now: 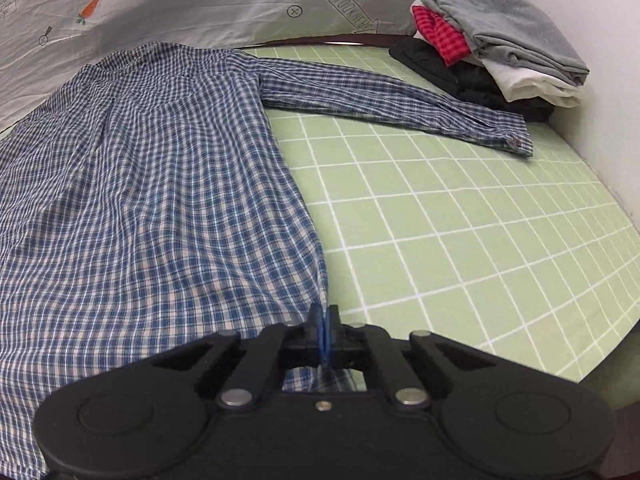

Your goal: Fold clothes

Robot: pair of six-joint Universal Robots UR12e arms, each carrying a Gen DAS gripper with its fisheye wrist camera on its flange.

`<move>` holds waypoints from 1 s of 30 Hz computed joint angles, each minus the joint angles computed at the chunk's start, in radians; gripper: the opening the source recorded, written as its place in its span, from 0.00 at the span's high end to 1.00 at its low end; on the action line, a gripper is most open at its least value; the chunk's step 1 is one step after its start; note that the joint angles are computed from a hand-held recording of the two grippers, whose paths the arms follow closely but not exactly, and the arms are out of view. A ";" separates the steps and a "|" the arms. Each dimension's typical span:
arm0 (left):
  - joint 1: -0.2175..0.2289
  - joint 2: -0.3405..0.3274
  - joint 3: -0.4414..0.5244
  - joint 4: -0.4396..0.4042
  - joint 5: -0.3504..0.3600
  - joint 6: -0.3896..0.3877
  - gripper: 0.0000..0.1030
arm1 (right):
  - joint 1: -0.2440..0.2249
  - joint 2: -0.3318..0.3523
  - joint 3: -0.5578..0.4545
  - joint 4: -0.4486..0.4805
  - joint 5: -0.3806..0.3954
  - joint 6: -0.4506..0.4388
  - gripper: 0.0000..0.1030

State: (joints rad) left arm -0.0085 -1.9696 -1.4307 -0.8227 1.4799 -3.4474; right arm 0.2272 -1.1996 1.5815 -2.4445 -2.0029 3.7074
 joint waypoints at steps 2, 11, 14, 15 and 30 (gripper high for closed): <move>-0.001 0.002 0.000 0.005 0.010 0.006 0.88 | -0.005 -0.002 -0.005 0.030 0.001 0.035 0.78; -0.008 -0.012 0.027 0.076 0.086 -0.004 0.28 | 0.008 0.030 -0.045 -0.026 -0.052 -0.010 0.04; -0.005 -0.029 0.050 0.076 0.119 -0.013 0.19 | 0.013 0.052 -0.061 -0.100 -0.019 -0.077 0.00; -0.004 -0.037 0.061 0.070 0.140 -0.023 0.17 | 0.016 0.060 -0.067 -0.126 -0.004 -0.098 0.00; 0.079 -0.197 0.297 -0.016 0.219 -0.172 0.17 | 0.040 0.240 -0.312 -0.054 0.110 -0.047 0.00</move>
